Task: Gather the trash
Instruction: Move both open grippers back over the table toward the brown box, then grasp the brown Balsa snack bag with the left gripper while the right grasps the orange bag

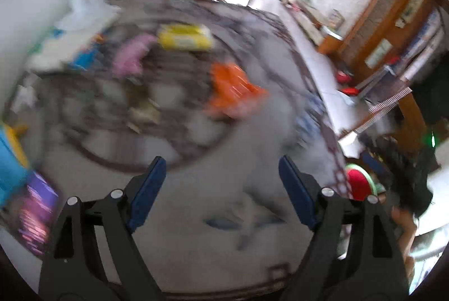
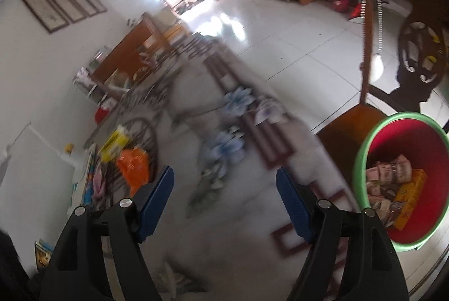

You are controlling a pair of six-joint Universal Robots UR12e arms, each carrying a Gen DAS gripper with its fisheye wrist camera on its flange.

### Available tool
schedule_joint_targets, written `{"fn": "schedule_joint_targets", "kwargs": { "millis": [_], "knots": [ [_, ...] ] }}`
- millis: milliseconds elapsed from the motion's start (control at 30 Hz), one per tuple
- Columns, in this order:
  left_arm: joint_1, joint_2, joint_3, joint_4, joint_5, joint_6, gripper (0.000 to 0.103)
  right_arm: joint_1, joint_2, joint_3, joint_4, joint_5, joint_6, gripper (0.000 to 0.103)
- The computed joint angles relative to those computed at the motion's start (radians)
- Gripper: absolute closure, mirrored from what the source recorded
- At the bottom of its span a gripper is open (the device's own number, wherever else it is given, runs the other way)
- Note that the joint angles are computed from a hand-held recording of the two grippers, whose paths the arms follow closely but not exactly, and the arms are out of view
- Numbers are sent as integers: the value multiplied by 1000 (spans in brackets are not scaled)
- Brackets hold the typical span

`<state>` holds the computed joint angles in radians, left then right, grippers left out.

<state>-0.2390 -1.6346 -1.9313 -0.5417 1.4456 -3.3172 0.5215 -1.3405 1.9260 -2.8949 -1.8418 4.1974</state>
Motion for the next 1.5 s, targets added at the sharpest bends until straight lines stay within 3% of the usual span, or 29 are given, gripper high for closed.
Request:
{"fn": "schedule_joint_targets", "kwargs": {
  "millis": [100,267,500,667,833,933,1100,1200,1333,1500],
  "knots": [
    [-2,-11,38,16,154,75,20,12,13,-26,45,-3,-14,30],
    [19,-58,30,86,159,81,19,27,41,-81,119,-1,-118,30],
    [31,-198,108,20,172,10,22,24,42,-76,118,-24,-80,29],
    [45,-256,145,-28,211,-72,23,35,57,-104,159,-52,-121,29],
    [80,-275,143,-48,140,-155,32,47,76,-132,196,-70,-160,29],
    [73,-283,146,-33,141,-131,56,56,87,-147,204,-97,-190,29],
    [90,-259,127,-30,27,-119,57,67,107,-176,248,-119,-225,29],
    [99,-200,78,20,-51,-107,57,70,120,-189,248,-110,-246,29],
    [113,-105,-25,128,-191,-101,56,67,143,-204,193,-54,-284,29],
    [121,-69,-69,205,-259,-107,56,66,204,-279,166,7,-387,29]
  ]
}}
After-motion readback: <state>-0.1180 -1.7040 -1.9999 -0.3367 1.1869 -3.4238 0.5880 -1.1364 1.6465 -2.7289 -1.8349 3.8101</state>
